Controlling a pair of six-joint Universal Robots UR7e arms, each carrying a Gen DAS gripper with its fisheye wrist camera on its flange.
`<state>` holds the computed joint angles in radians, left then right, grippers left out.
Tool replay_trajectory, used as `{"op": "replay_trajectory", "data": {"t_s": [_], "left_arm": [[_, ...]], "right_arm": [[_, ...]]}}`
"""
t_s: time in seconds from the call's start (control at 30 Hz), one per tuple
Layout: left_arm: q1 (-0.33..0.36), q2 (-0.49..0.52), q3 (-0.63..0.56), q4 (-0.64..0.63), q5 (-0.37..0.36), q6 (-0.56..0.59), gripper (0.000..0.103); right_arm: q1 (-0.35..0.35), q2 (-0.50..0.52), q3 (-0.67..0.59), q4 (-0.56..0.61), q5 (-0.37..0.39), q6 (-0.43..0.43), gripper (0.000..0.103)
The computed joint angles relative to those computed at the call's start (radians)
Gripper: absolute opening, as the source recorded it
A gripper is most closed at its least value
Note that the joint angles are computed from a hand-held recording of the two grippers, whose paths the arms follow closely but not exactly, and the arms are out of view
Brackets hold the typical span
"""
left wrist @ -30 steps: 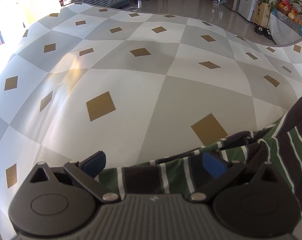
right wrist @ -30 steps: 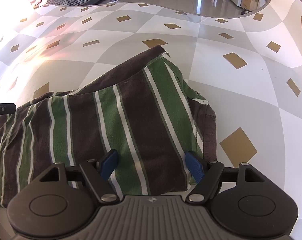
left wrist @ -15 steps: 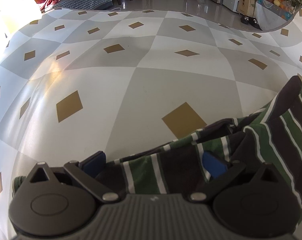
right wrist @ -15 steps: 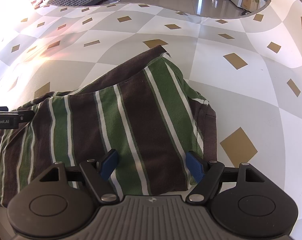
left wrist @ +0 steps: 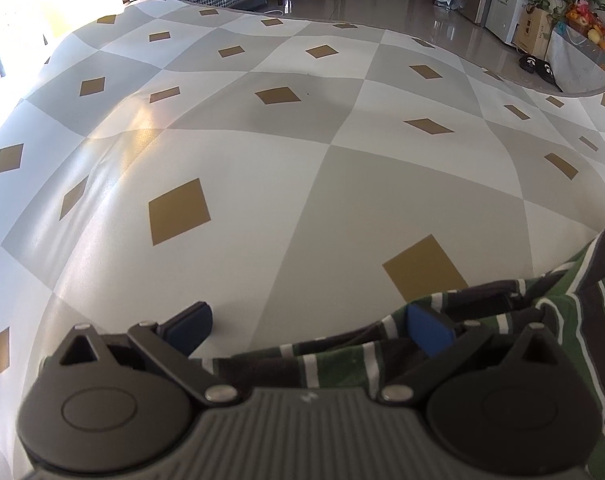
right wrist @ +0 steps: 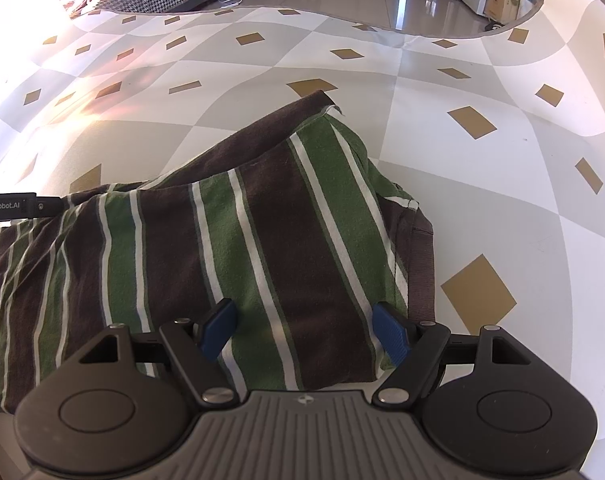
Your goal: Fold clothes
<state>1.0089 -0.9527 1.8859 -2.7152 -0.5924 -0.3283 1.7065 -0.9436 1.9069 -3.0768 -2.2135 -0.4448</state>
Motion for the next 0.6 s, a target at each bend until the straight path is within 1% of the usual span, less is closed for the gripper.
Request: {"op": "replay_trajectory", "data": {"t_s": [0.13,0.23,0.33,0.4,0.53,0.6], "left_arm": [[-0.021,-0.001,0.011,-0.053,0.004,0.04,0.103],[-0.031,-0.02,0.012,-0.045,-0.05,0.034,0.103],[-0.029,-0.036,0.01,0.0,-0.125,0.013,0.103],[-0.027,-0.04,0.01,0.035,-0.154,-0.001,0.103],[-0.029,-0.044,0.023,0.055,-0.171,-0.006,0.103],[-0.031,-0.039,0.028,0.052,-0.163,0.012,0.103]], "right_arm": [[0.0,0.001,-0.002,0.002,-0.001,0.0,0.073],[0.001,0.002,-0.002,0.003,-0.002,0.001,0.073],[0.002,0.004,-0.003,0.003,-0.004,0.002,0.073],[0.003,0.004,-0.003,0.002,-0.005,0.002,0.074],[0.002,0.004,-0.002,-0.001,-0.004,0.001,0.074],[0.002,0.005,-0.003,-0.001,-0.005,0.001,0.074]]}}
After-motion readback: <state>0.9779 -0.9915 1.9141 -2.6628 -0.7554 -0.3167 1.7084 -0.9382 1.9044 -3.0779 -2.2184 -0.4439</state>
